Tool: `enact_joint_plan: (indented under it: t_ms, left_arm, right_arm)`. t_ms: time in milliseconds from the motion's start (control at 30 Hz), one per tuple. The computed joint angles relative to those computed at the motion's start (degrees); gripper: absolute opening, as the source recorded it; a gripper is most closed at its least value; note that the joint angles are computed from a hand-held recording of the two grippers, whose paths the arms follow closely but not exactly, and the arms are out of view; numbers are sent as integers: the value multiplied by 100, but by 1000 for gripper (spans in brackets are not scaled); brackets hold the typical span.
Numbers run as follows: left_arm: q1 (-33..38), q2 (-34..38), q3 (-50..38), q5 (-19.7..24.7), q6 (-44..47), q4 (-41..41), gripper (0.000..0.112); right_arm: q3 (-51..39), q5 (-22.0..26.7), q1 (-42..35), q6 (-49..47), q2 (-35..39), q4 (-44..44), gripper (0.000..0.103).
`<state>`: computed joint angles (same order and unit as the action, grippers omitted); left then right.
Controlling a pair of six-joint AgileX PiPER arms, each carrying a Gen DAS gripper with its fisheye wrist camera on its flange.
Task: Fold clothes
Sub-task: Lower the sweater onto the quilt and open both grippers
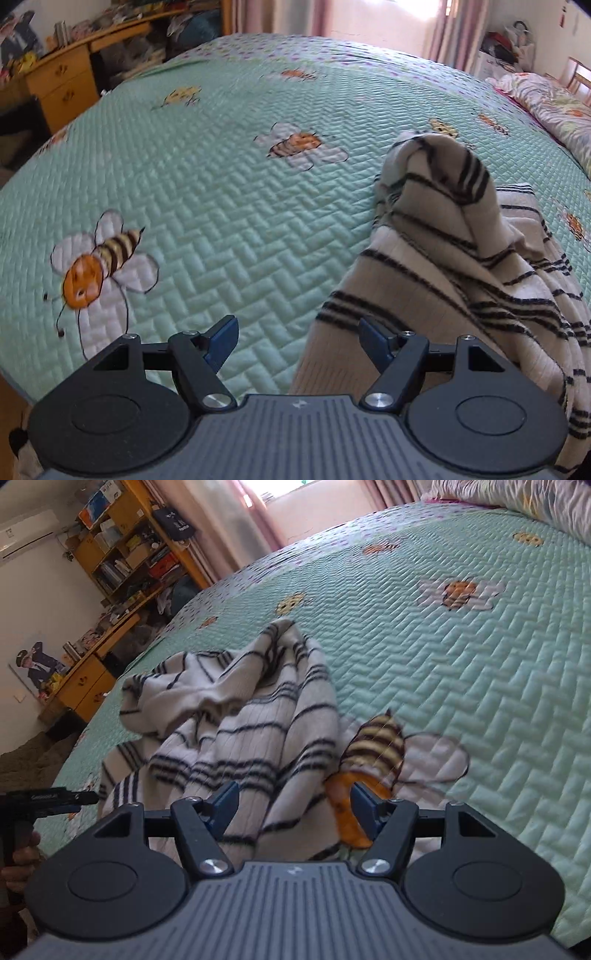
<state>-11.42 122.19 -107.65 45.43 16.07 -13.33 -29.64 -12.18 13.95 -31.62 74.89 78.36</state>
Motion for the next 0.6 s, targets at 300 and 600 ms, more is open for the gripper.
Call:
enact_joint_plan:
  t_ms: [300,600]
  left_arm:
    - [-129,-560,507,-241,489,-385,82]
    - [-336,-594,694,-240,465,-305,82]
  right_arm:
    - [-460,-1182,1320,-335,837,-160,69]
    - [-764,-1924,1391,-1953,523,1048,71]
